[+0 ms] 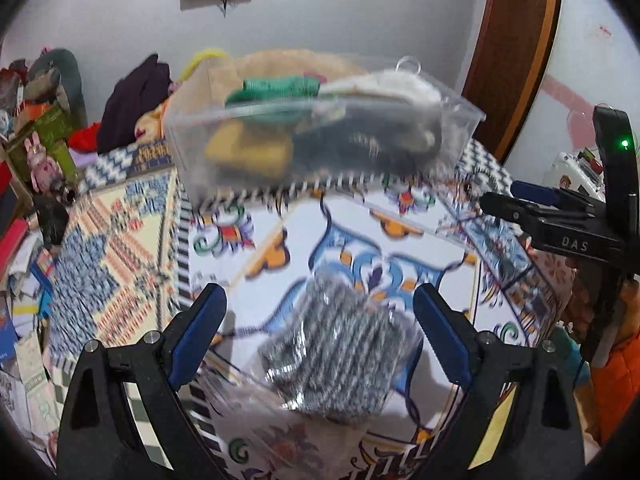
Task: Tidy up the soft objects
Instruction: 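Grasp the braided cord with the right tool while the left tool grasps the bagged silver scrubber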
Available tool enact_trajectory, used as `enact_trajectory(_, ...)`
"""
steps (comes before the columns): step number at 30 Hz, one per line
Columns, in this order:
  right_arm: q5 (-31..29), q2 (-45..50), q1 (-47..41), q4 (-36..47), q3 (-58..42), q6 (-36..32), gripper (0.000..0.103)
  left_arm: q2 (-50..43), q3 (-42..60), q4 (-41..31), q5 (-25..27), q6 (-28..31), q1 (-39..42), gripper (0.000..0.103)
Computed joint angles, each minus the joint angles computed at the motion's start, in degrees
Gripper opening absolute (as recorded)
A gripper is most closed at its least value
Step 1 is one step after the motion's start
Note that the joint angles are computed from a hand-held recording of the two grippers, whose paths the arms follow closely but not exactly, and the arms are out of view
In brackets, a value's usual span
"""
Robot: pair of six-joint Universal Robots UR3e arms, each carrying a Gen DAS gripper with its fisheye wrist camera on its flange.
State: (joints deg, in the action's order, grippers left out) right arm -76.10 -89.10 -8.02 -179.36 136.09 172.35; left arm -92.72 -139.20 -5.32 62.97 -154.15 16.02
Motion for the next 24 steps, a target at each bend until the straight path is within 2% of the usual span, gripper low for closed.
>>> enact_trajectory(1, -0.42, 0.61, 0.34, -0.43, -0.12, 0.12, 0.072, -0.30, 0.15, -1.04, -0.22, 0.16, 0.19, 0.095)
enact_trajectory(2, -0.93, 0.99, 0.57, -0.80, 0.05, 0.09, 0.062, -0.58, 0.19, -1.75, -0.32, 0.16, 0.33, 0.095)
enact_trajectory(4, -2.26, 1.49, 1.35, -1.94, 0.24, 0.11, 0.055, -1.10, -0.53, -0.86, -0.49, -0.06, 0.62, 0.095)
enact_trajectory(5, -2.19, 1.18, 1.37, -1.62, 0.35, -0.29, 0.047, -1.27, -1.04, 0.35, -0.41, -0.13, 0.64, 0.095)
enact_trajectory(7, -1.88, -0.01, 1.05, -1.04, 0.88, -0.92, 0.039, -1.65, -1.97, 2.50, -0.02, -0.38, 0.37, 0.095)
enact_trajectory(9, -1.21, -0.73, 0.60, -1.20, 1.56, -1.15, 0.031, -1.97, -3.15, 4.62, -0.54, -0.37, 0.61, 0.091)
enact_trajectory(11, -0.46, -1.48, 0.44, -1.14, 2.42, -1.15, 0.021, -1.56, -4.28, 6.12, -0.58, 0.26, 0.62, 0.078)
enact_trajectory(14, 0.68, -2.15, -0.16, -1.25, 3.12, -1.78, 0.014, -0.28, -5.13, 5.61, -1.30, 1.41, 0.80, 0.062)
enact_trajectory(15, 0.50, -2.37, 0.40, -1.07, 3.06, -1.48, 0.013, -0.28, -4.64, 4.88, -1.55, 1.42, 0.75, 0.058)
enact_trajectory(17, 1.17, -3.70, 0.90, -0.69, 3.68, -1.66, 0.013, 0.76, -3.61, 1.43, -2.87, 1.84, 1.09, 0.044)
enact_trajectory(20, 1.18, -4.79, 2.38, -0.65, 3.81, -1.75, 0.013, 2.70, -2.66, -2.06, -4.09, 2.01, 1.81, 0.038)
enact_trajectory(24, 1.41, -6.67, 4.36, 0.15, 3.27, -1.48, 0.013, 4.13, -1.88, -3.33, -5.10, 1.76, 2.65, 0.036)
